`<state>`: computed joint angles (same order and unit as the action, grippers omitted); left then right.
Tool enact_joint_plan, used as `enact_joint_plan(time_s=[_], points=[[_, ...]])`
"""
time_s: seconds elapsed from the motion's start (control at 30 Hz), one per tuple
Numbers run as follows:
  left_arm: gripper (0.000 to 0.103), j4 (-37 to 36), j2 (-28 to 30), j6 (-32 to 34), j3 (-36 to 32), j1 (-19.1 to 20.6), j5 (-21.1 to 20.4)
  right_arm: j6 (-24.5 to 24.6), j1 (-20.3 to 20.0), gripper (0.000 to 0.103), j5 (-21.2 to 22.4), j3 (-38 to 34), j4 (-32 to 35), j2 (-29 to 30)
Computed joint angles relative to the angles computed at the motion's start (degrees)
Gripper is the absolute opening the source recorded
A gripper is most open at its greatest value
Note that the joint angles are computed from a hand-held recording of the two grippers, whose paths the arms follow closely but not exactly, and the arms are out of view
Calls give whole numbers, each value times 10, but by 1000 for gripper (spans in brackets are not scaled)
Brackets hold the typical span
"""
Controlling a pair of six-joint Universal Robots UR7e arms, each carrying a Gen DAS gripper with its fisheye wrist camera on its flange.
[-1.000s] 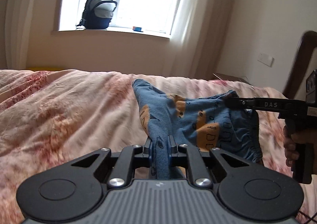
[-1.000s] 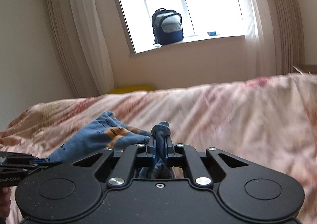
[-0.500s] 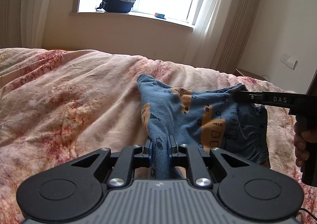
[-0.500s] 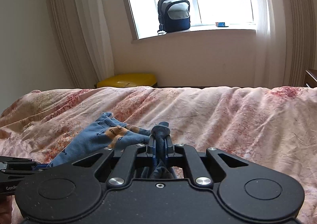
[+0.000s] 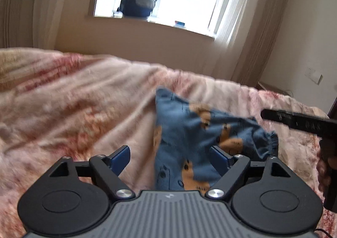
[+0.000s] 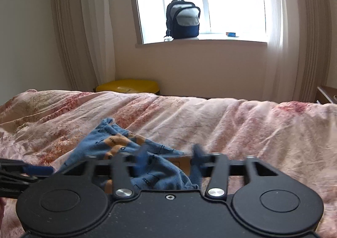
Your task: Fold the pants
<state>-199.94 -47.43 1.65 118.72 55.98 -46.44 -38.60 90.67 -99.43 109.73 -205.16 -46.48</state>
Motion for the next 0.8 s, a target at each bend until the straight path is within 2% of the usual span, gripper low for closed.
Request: enact_joint_plan(time_s=[0.07,0.13,0.17,0.23,0.3,0.37,0.47,0.63,0.8], points=[[88,-3,-7,15,6,-7,2,-6,1,74,-4,21,-35,-4],[96,-19,-9,25,16,-18,13,-12,4,85,-7,46,-74,-8],[102,-40,-9,35,24,-24,19,-14,5,88,-7,60,-96,-11],[103,-72,-8,53,41,-38,29,-19,8,98,-6,88,-135,-17],[103,-73,-16,60,60,-50,34,-16,15,102,-14,115,-182,-20],[103,-84,-19,60,83,-61,45,-7,24,102,-28,144,-227,-22],[103,-107,-23,55,124,-72,47,20,45,102,-75,186,-296,-15],[103,-72,-35,9,171,-80,53,42,61,102,-120,241,-367,6],[103,-50,-46,-28,186,-77,55,47,52,102,-127,259,-376,23]])
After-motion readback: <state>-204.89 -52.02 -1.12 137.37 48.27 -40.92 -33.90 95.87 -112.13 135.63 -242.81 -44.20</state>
